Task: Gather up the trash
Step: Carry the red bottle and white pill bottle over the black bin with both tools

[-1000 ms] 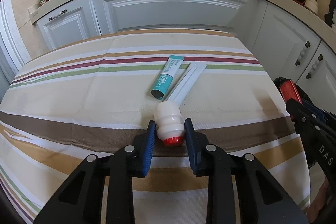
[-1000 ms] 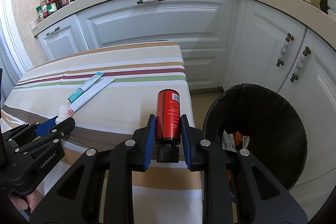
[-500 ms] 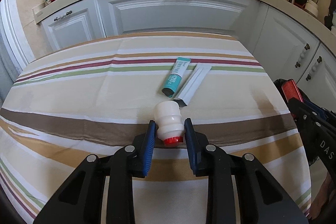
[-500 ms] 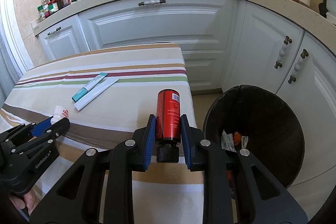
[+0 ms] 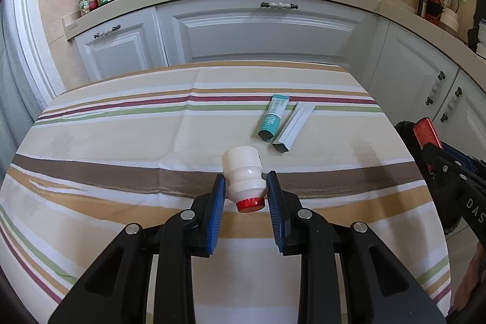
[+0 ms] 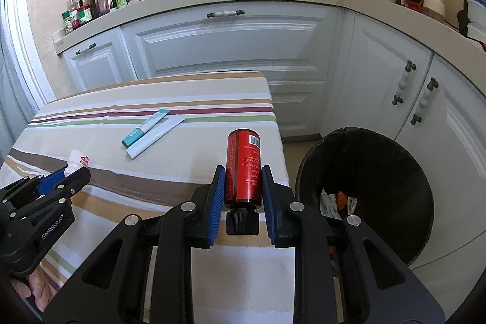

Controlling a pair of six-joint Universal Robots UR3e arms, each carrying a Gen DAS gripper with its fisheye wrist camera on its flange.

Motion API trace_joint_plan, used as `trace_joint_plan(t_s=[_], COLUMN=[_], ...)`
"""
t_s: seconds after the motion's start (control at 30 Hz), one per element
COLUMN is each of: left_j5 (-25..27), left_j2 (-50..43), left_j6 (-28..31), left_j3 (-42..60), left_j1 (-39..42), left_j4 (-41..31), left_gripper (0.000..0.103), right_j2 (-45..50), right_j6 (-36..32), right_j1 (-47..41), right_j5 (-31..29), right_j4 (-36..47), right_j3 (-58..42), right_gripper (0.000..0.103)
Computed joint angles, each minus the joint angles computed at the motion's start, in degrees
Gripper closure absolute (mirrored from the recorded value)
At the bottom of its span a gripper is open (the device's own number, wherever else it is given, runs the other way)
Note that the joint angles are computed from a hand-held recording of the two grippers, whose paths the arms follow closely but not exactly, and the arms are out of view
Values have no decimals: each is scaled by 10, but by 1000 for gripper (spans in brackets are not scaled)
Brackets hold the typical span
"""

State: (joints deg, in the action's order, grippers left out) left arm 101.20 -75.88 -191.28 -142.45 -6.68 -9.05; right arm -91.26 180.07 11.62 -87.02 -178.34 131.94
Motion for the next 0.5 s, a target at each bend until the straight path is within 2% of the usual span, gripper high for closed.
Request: trace_joint_plan(t_s=[0.5], left_j5=[27], left_j2=[100], left_j6=[-19], left_j3=[-19], left_j1=[-45], left_j4=[-50], left_gripper=[74], right_j2=[-128], right_j6=[-4], right_j1=[-12], right_j5=[-6], right_j4=[34], right_j3=[70], right_gripper=[80])
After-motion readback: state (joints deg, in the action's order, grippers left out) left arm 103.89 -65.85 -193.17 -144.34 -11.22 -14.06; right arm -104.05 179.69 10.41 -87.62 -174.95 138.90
